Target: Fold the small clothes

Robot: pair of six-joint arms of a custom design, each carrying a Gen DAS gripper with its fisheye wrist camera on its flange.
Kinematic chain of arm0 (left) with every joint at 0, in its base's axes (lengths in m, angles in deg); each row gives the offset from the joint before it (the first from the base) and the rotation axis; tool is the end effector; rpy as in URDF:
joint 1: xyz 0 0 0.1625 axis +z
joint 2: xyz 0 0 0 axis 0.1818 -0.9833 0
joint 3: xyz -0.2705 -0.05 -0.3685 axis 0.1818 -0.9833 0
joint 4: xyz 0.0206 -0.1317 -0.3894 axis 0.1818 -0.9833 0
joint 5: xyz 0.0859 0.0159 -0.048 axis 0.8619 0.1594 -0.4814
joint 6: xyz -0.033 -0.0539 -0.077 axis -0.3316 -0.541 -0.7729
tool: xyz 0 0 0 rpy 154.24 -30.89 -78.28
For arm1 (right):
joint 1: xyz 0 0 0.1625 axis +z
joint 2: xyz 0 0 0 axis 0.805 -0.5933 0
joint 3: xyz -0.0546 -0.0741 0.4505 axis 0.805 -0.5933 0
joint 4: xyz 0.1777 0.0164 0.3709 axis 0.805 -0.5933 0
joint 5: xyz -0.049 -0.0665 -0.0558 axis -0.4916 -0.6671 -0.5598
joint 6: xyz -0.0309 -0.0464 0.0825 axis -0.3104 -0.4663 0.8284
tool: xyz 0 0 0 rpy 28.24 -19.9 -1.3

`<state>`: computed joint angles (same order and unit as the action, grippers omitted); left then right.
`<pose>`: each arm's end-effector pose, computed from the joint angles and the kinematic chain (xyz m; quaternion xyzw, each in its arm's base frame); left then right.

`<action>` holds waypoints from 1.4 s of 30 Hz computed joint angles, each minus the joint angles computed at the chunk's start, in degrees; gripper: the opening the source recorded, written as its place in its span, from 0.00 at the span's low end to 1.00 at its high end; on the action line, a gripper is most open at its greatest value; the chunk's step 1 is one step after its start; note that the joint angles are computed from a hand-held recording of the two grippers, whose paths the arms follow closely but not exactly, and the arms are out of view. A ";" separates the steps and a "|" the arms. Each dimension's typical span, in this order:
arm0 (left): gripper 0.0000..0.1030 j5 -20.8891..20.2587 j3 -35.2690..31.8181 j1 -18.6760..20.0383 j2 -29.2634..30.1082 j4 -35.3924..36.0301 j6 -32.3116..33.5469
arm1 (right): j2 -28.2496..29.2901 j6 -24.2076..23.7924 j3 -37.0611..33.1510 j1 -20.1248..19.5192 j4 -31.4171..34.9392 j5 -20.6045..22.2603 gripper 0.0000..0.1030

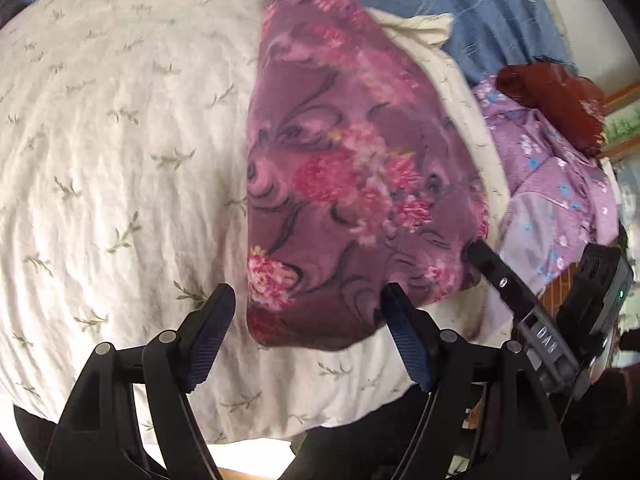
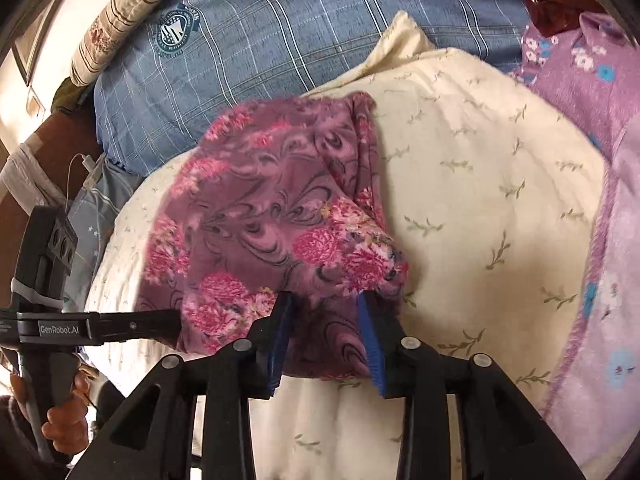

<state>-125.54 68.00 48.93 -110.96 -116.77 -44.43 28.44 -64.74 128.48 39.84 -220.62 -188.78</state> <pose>-0.1657 -0.6288 0.1952 -0.0210 0.9710 -0.1784 0.1579 0.1565 -0.6769 0.1843 0.2148 -0.9388 0.2340 0.1331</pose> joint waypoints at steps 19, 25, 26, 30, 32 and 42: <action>0.78 -11.46 -15.27 7.65 6.66 1.87 1.16 | 10.18 3.49 -23.77 -4.99 29.36 22.46 0.71; 0.76 -16.74 -16.31 10.38 9.11 -2.63 -0.90 | 11.92 1.74 -25.45 -5.24 28.77 20.83 0.51; 0.66 -14.36 -16.43 9.59 9.18 -1.67 -0.67 | 11.66 1.26 -24.38 -4.50 26.70 18.85 0.51; 0.44 -6.66 -12.46 6.06 7.50 -4.12 2.50 | 10.23 2.46 -21.42 -3.11 23.27 16.68 0.38; 0.43 -4.57 -10.27 4.59 6.23 -5.59 3.15 | 9.07 2.51 -19.52 -2.31 22.03 16.45 0.37; 0.42 -0.99 -3.58 4.51 -4.78 -11.99 5.21 | 10.18 0.62 -18.17 5.36 15.96 17.55 0.36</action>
<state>-126.53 64.43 53.44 -115.74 -128.76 -39.22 38.62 -64.12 110.31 45.20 -204.66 -171.23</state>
